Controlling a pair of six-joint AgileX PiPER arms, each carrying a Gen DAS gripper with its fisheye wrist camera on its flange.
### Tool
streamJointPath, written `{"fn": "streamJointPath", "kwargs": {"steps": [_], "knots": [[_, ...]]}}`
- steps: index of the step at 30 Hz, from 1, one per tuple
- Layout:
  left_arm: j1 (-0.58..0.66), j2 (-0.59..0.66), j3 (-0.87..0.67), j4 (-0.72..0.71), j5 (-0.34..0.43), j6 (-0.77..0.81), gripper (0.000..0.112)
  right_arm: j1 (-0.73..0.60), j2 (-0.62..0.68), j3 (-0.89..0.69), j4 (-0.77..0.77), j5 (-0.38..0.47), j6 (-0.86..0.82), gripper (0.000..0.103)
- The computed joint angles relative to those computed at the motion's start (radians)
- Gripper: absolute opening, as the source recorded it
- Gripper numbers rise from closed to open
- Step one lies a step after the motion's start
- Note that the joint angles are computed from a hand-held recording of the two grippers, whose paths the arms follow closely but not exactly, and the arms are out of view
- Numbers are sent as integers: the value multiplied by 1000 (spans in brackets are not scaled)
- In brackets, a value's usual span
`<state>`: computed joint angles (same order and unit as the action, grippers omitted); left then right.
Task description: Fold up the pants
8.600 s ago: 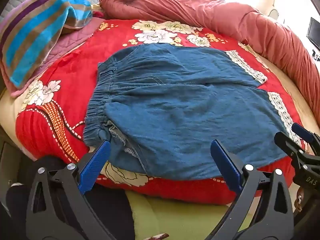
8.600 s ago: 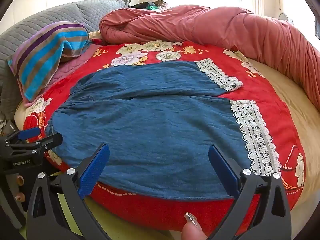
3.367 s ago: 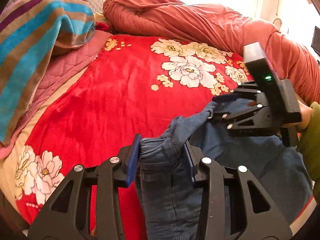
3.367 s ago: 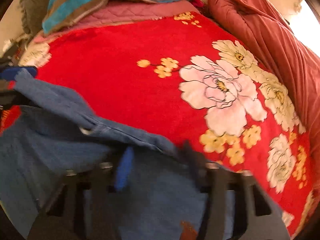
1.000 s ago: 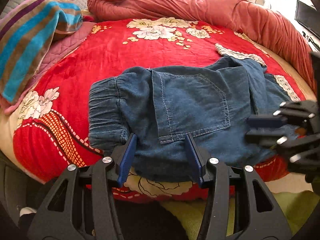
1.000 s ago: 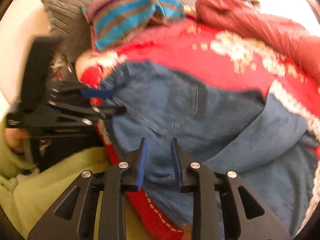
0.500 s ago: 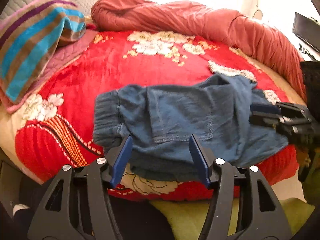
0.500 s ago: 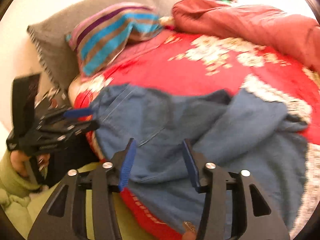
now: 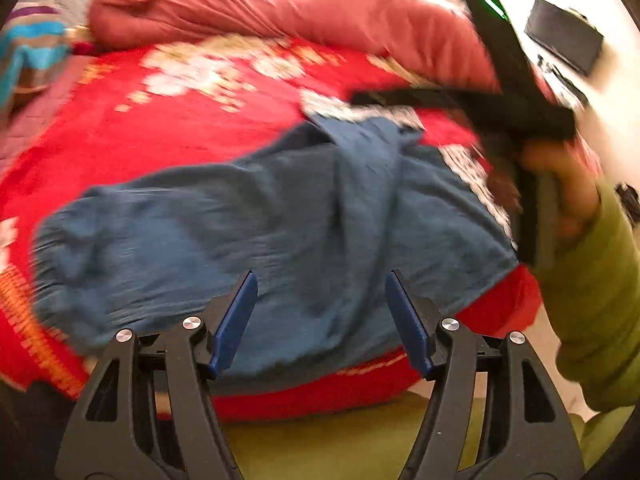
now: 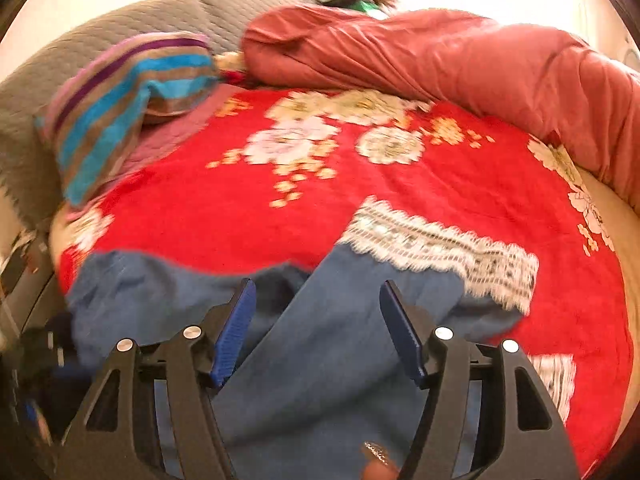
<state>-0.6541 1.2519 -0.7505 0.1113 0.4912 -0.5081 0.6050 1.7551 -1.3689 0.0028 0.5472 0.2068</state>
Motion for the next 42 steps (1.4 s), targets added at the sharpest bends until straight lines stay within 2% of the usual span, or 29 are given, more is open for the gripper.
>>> {"fn": "streamJointPath", "kwargs": {"steps": [4, 9, 11, 13, 14, 15, 16, 18, 23, 25, 26, 28, 30, 32, 34, 36, 38, 42], "knots": [[5, 158, -101, -94, -31, 129, 59, -38, 200, -254, 32, 133, 0, 63], [25, 292, -198, -232, -52, 302, 58, -33, 449, -609, -50, 327, 66, 63], [38, 314, -205, -309, -61, 368, 52, -31, 537, -741, -82, 406, 88, 63], [45, 326, -197, -371, -66, 429, 36, -35, 619, -858, -90, 464, 89, 63], [42, 328, -194, -364, -71, 422, 36, -41, 646, -889, -95, 470, 101, 56], [39, 326, -185, -364, -80, 423, 36, -46, 653, -891, -99, 463, 108, 32], [38, 320, -176, -368, -84, 430, 36, -49, 650, -878, -119, 452, 122, 25], [46, 310, -165, -400, -89, 463, 36, -76, 594, -777, -74, 372, 99, 9], [60, 301, -155, -409, -96, 477, 37, -133, 351, -420, -18, 149, 82, 9], [57, 292, -149, -386, -102, 450, 49, -174, 232, -265, 56, 65, 32, 9], [54, 283, -139, -375, -107, 433, 52, -197, 180, -197, 109, 32, -11, 9], [44, 272, -131, -308, -114, 363, 52, -241, 62, -57, 184, -25, -74, 9], [18, 269, -136, -181, -119, 228, 52, -281, -55, 70, 242, -63, -127, 9], [5, 263, -136, -88, -113, 135, 47, -328, -170, 180, 305, -78, -186, 9], [-5, 261, -141, -14, -102, 74, 19, -367, -253, 244, 350, -67, -237, 9], [-12, 247, -132, -6, -96, 77, 2, -403, -338, 299, 387, -43, -275, 9], [-17, 223, -123, -19, -83, 104, 2, -432, -421, 353, 431, -3, -316, 9], [-64, 149, -85, 101, -58, 20, 0, -440, -578, 451, 398, 57, -285, 9]]}}
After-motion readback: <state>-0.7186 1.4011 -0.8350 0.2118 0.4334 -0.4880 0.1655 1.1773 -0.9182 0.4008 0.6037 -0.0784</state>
